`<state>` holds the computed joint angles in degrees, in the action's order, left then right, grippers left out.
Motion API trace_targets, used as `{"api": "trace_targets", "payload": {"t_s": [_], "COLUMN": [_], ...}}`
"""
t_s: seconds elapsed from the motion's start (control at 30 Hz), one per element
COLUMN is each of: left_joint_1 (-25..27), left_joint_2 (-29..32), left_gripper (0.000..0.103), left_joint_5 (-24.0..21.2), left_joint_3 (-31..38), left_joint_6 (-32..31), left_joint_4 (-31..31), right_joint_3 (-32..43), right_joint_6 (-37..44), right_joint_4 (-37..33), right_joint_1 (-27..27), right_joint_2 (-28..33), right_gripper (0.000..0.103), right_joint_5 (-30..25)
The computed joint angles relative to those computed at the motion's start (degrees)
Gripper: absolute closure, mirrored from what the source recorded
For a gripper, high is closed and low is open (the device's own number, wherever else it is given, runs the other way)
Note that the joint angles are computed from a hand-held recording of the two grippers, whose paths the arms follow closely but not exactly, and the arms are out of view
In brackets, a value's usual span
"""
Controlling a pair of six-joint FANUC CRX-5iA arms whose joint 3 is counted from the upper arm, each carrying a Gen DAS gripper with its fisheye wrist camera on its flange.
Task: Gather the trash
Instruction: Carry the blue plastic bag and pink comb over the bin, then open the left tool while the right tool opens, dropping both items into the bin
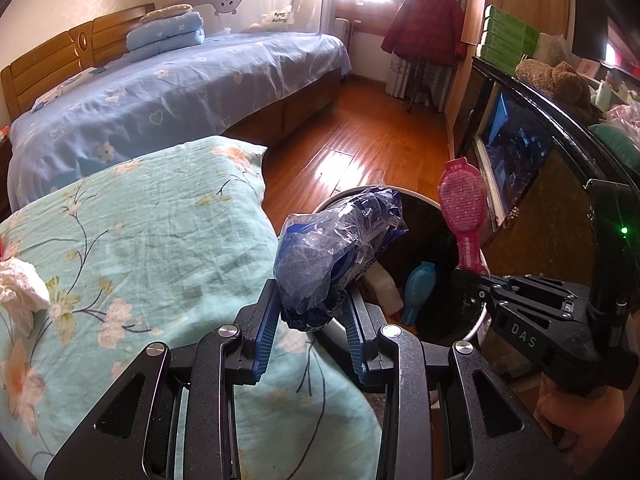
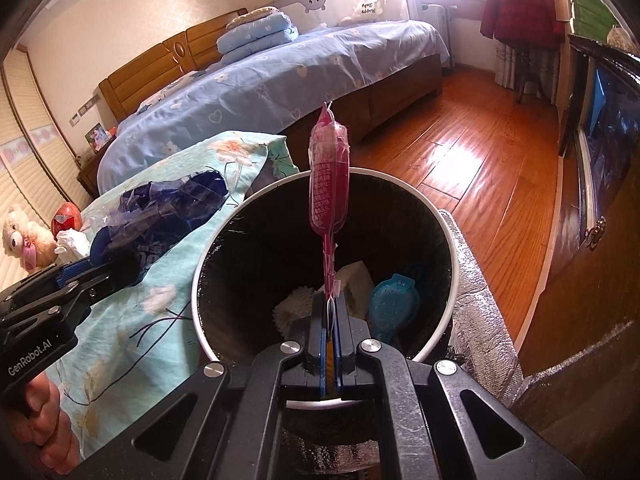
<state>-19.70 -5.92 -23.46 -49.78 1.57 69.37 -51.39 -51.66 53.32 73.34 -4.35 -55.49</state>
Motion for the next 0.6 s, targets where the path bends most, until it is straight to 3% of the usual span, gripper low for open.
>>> {"api": "trace_targets", "payload": {"t_s": [0.6], "left_joint_1": [-2.6], "left_joint_2": [3.1], "left_gripper": [0.073], "left_joint_5": [2.0], "left_joint_3": [2.3], "left_joint_6": [2.6], "left_joint_4": [-1.2], "right_joint_3": [-0.9], "right_joint_6": [1.0], "right_joint_4": [-0.4], "right_joint_1": [-1.7], "right_joint_2": [-0.7], "right_gripper": [0.101], "right_joint_5": [1.4]}}
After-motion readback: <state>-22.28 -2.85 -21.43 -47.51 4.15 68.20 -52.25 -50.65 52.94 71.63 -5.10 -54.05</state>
